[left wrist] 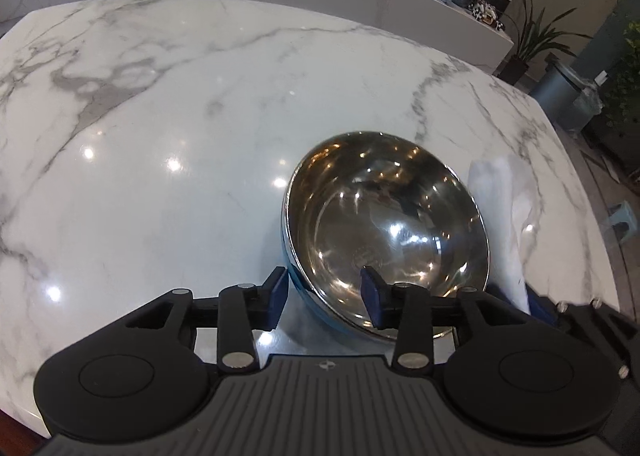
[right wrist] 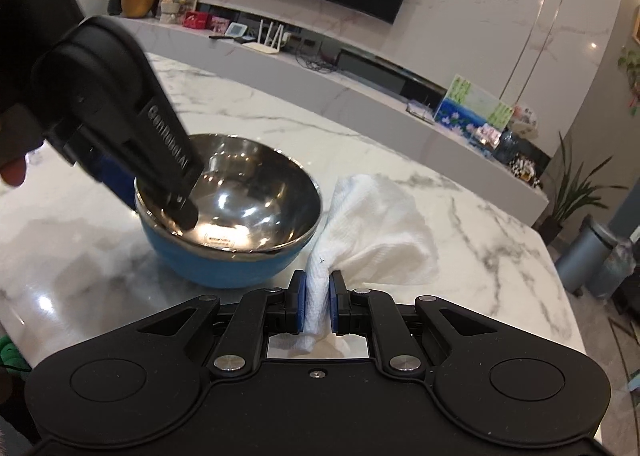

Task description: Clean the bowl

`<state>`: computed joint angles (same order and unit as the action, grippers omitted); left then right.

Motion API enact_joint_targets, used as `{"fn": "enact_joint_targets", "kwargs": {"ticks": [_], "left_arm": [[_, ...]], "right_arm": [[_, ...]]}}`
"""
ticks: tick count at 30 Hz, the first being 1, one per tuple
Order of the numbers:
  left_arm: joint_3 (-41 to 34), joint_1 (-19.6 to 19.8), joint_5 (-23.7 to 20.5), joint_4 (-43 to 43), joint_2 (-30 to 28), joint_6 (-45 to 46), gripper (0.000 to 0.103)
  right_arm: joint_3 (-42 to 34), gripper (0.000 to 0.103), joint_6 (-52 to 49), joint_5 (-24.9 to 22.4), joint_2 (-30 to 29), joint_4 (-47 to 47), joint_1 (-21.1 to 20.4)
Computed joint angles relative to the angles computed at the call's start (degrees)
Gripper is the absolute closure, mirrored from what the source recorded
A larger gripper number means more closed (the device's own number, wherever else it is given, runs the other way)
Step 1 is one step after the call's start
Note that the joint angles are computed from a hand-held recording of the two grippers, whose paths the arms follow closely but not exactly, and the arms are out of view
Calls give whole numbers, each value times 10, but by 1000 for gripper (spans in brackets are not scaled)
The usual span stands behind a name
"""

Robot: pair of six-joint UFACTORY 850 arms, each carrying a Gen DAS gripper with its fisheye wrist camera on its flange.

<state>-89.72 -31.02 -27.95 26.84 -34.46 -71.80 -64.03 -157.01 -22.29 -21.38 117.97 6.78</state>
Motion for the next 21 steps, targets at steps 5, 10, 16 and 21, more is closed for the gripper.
{"fn": "enact_joint_targets", "kwargs": {"ticks": [5,10,16,21], "left_arm": [[-4,1,-6,3,-4,4,74],[-14,0,-23,30,-12,-4,83],[-19,2,-34,49,-16,-15,89],[-6,4,-24,45,-8,-31,85]], "right_arm": [[6,93,6,-7,3,-23,1],[9,93,31,-1,5,-55,5],[6,93,100,11,1,-133,9],[6,93,86,17,-1,-121,9]]}}
